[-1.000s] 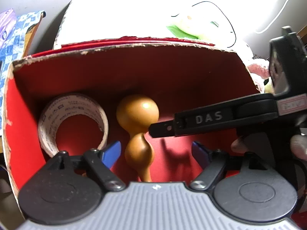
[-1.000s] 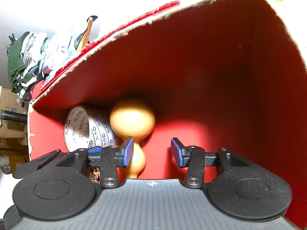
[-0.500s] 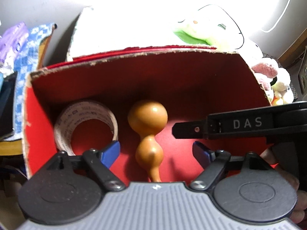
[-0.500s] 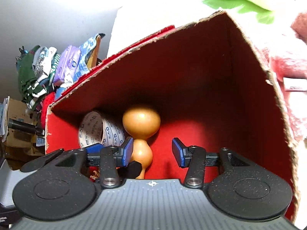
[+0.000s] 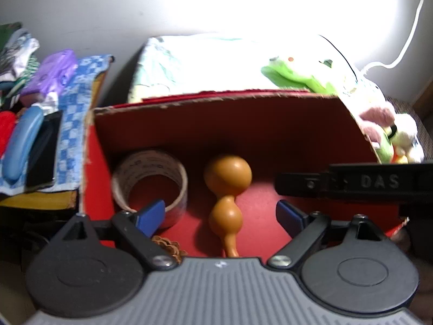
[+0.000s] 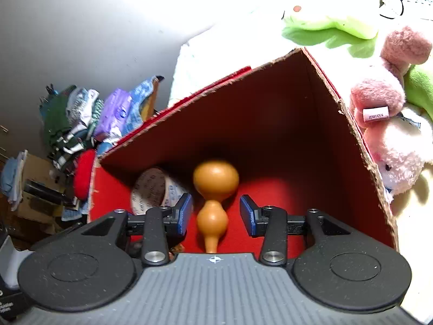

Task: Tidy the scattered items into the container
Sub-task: 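Withdraw the right gripper up and out of the red box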

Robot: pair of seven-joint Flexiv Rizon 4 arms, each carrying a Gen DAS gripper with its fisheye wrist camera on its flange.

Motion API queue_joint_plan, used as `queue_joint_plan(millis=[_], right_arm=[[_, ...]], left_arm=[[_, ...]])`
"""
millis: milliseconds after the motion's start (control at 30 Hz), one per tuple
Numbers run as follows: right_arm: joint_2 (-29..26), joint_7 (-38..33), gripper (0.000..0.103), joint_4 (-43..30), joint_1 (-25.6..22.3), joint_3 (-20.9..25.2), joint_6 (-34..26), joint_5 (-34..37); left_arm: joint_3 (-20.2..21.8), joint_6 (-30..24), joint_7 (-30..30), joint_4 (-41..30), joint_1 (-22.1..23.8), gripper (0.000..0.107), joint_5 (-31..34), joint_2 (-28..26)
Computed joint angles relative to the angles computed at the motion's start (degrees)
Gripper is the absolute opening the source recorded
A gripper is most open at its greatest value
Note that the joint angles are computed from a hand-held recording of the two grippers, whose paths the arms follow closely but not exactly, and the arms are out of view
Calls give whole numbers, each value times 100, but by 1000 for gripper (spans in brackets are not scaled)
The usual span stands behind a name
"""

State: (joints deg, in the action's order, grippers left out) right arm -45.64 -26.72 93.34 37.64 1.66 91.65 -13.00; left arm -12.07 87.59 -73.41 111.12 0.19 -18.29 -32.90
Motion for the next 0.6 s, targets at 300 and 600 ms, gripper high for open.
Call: queue_joint_plan(millis=[300,600], right_arm=[[160,116,43,378,625,-756,370,16],[100,-133,43,787,1930,-2330,1004,518]], left_arm=[[1115,441,-687,-13,-966,93,418,31],[2216,752,-1557,-82,-1898,100,681,-74]])
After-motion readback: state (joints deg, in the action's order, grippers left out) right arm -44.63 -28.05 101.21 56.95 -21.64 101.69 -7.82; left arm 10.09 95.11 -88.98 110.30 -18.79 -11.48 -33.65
